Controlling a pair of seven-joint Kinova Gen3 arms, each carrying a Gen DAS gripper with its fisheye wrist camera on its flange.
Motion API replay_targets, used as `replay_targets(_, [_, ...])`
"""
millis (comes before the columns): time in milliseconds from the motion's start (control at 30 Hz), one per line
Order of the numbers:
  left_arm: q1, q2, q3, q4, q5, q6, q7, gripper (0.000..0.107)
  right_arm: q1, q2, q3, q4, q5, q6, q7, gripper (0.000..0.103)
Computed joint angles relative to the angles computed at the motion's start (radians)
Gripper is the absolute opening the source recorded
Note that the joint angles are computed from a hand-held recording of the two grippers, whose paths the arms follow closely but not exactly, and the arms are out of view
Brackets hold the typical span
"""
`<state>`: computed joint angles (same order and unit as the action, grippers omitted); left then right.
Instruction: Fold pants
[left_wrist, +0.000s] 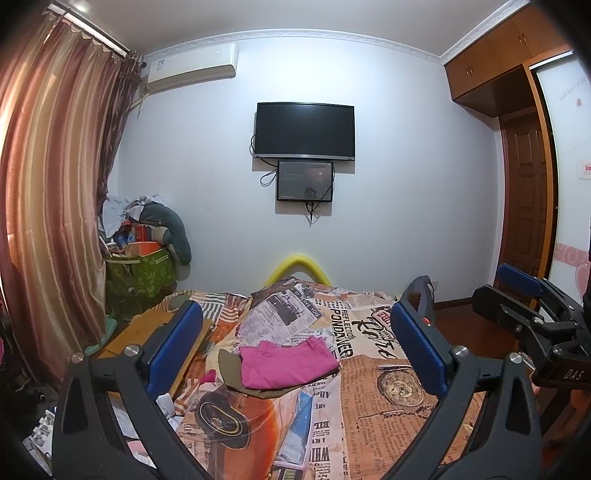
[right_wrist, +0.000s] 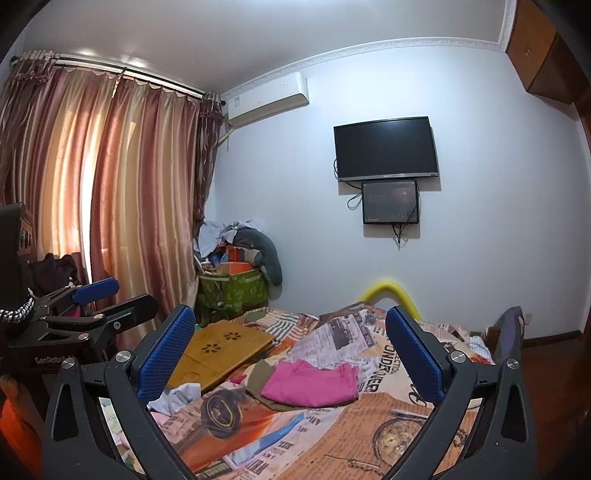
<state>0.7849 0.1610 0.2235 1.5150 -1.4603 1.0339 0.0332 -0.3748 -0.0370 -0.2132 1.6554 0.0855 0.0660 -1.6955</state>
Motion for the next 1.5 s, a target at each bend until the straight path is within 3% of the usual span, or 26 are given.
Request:
replay_targets(300, [-0.004, -0.001, 0.0, -0.004, 0.009, -0.008, -0.009, 0.103, 0.001, -0.007, 0.001, -0.002, 0.004, 0.014, -0.008, 0.103])
replay_targets(633, [-0.005, -0.002, -0.001, 0.005, 0.004, -0.023, -0.008, 0.103, 0.038, -0.008, -0.036, -0.004, 0.086, 0.027, -0.102, 0.103])
replay_targets(1033, [-0.013, -0.008, 0.001, 0.013, 0.014, -0.037, -0.008, 0.103, -0.008, -0.012, 0.015, 0.003, -0.006, 0.03, -0.029, 0.103])
replay_targets(1500, [-0.031, -0.015, 0.003, 0.022, 0.027, -0.065, -0.016, 0.103, 0.003, -0.007, 0.007, -0.006, -0.013, 0.033, -0.025, 0.103])
